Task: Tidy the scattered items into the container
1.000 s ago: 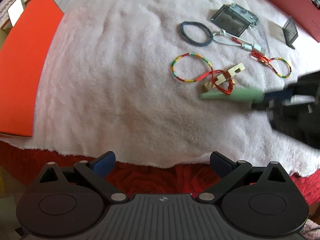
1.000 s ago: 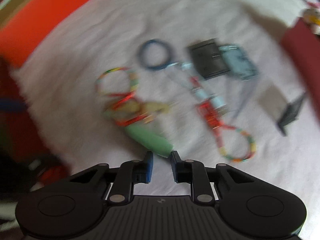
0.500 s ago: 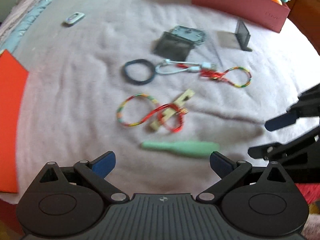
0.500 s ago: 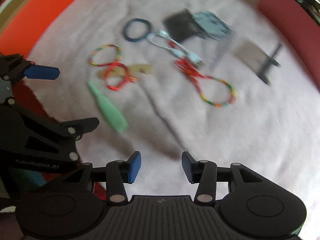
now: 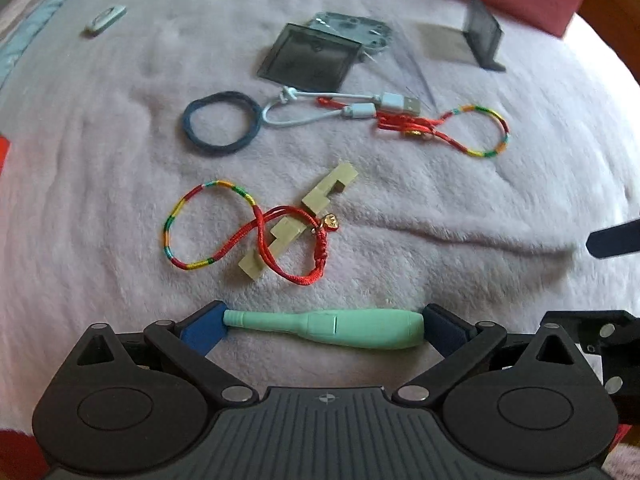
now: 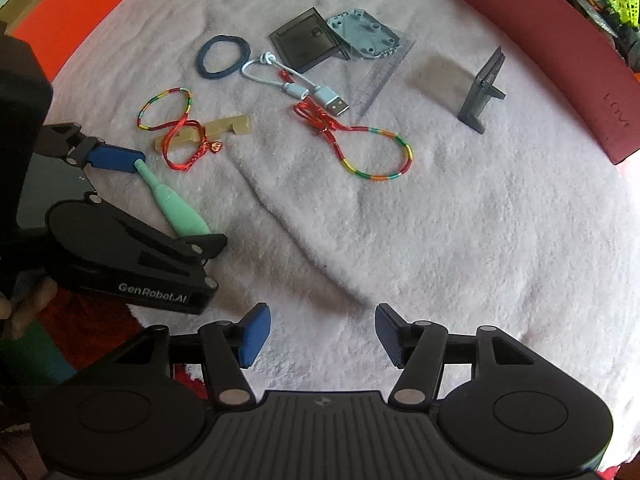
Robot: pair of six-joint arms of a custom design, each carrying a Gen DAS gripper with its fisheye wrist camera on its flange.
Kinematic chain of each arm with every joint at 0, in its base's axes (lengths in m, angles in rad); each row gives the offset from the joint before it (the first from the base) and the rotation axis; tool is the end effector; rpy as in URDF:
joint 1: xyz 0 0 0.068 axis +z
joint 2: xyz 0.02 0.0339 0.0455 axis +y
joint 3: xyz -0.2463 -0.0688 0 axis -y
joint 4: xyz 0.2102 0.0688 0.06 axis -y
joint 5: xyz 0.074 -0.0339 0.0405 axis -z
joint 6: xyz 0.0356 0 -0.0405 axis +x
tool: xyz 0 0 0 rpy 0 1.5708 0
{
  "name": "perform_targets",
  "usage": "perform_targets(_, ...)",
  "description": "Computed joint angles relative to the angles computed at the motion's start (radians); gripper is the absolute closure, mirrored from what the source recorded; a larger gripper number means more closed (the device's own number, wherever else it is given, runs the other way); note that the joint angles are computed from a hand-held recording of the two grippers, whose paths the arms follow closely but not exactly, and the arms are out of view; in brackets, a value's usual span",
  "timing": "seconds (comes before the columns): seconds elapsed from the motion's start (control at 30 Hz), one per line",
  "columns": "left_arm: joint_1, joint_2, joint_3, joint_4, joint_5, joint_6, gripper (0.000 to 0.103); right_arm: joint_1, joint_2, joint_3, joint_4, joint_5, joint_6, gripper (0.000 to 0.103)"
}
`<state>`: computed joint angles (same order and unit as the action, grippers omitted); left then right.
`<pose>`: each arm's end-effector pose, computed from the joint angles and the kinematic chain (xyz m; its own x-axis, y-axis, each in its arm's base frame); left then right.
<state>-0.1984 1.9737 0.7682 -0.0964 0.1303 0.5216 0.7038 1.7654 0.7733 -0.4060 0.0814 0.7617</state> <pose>0.2704 -0.0591 0.0598 -0.7052 0.6457 -0.2928 0.6697 0.7422 0.0238 0.1937 0.1606 0.1041 -0.9813 0.0693 -0.1796 0.0593 0.9964 0.0606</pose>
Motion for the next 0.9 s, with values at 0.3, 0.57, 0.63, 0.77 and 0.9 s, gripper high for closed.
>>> perform_targets(0.3, 0.08, -0.082, -0.07, 0.019, 0.019, 0.02, 0.005, -0.058, 0.058, 0.102, 0.024, 0.009, -0.105, 0.042)
perform_targets(0.57, 0.207, -0.099, -0.044, -0.02, -0.024, 0.072, 0.005, -0.086, 0.221, 0.322, 0.088, -0.056, -0.162, 0.042)
perform_targets(0.63, 0.224, -0.087, -0.026, -0.029, -0.026, 0.07, 0.005, -0.082, 0.283, 0.407, 0.093, -0.071, -0.199, 0.043)
perform_targets(0.77, 0.23, -0.069, -0.004, -0.046, -0.019, 0.029, 0.005, -0.076, 0.47, 0.667, -0.014, -0.086, -0.314, 0.052)
perform_targets(0.9, 0.226, -0.062, 0.007, -0.053, -0.011, 0.011, 0.005, -0.083, 0.62, 0.897, -0.167, -0.098, -0.407, 0.098)
